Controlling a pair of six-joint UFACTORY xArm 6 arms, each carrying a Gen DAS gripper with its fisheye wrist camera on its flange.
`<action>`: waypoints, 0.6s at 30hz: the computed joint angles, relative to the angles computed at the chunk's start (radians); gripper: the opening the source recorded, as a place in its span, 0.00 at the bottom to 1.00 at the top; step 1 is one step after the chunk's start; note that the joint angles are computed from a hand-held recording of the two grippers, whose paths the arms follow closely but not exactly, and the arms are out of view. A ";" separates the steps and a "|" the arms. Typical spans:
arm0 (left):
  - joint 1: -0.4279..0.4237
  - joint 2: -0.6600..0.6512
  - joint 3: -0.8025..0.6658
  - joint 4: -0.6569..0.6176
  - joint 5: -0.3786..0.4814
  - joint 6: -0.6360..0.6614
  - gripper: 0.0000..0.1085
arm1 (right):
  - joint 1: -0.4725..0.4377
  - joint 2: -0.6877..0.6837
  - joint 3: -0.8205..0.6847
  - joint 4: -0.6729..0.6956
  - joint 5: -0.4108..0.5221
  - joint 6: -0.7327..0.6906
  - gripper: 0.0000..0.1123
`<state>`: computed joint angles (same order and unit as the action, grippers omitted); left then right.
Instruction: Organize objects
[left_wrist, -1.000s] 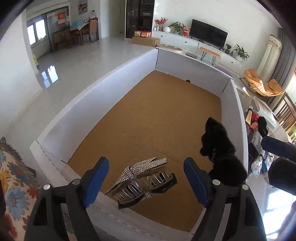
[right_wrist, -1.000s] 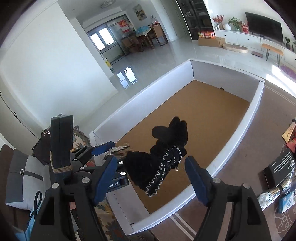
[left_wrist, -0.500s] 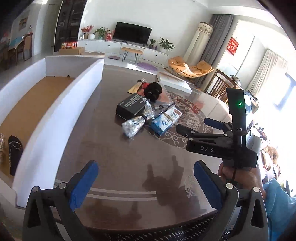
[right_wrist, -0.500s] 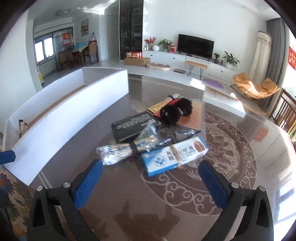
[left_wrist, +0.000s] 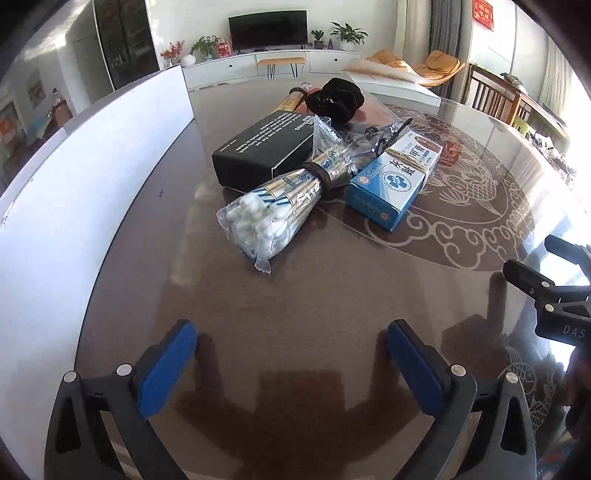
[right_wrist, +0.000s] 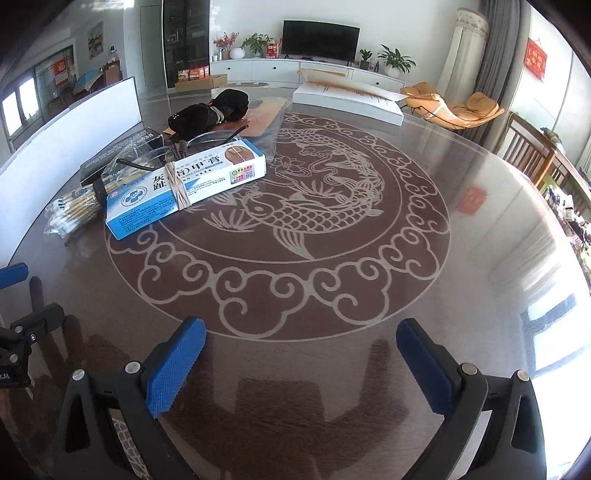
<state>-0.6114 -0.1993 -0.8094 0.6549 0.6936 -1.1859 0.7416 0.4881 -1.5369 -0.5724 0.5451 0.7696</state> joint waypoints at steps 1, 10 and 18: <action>0.024 0.009 0.000 -0.010 -0.033 0.005 0.95 | -0.001 -0.003 0.003 0.013 -0.004 -0.004 0.92; 0.140 0.073 -0.048 0.047 -0.090 -0.025 0.95 | -0.013 -0.002 0.015 0.098 -0.033 -0.039 0.92; 0.140 0.084 -0.061 0.049 -0.089 -0.025 0.95 | -0.013 -0.001 0.015 0.096 -0.036 -0.035 0.92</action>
<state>-0.4715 -0.1149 -0.8701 0.7040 0.6045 -1.2108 0.7288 0.4870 -1.5220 -0.4764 0.5091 0.7345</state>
